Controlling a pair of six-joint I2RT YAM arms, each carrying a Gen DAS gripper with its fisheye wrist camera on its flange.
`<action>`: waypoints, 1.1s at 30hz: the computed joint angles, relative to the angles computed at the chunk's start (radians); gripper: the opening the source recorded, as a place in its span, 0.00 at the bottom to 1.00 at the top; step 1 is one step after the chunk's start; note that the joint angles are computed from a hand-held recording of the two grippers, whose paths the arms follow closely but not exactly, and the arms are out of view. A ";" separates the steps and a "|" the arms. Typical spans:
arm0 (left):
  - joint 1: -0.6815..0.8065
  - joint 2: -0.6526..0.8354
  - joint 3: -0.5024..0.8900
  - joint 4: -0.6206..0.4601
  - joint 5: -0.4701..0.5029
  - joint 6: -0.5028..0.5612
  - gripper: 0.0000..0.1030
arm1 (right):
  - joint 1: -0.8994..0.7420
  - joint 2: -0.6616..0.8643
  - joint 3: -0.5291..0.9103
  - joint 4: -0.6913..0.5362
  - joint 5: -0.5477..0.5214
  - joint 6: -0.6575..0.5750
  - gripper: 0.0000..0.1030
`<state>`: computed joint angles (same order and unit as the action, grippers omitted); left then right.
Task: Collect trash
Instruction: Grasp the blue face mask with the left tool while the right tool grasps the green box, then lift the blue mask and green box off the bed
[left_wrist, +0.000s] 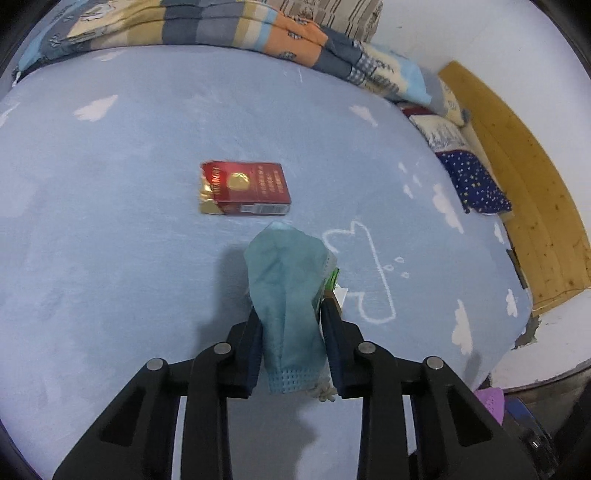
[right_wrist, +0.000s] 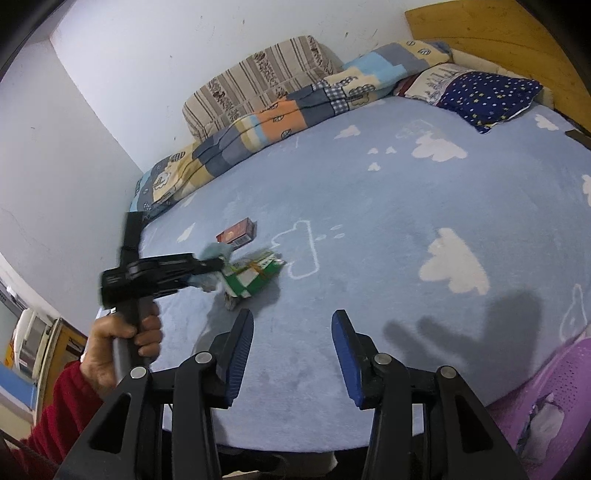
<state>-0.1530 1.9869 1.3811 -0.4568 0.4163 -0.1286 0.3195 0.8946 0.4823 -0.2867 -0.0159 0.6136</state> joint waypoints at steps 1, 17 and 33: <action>0.010 -0.014 -0.011 -0.006 0.010 0.007 0.28 | 0.004 0.037 0.013 0.018 0.000 0.004 0.52; 0.224 0.019 -0.055 -0.095 0.007 0.134 0.46 | 0.119 0.849 0.460 0.286 -0.216 0.242 0.53; 0.285 0.074 0.001 -0.135 0.090 0.118 0.46 | 0.152 1.139 0.622 0.340 -0.177 0.316 0.23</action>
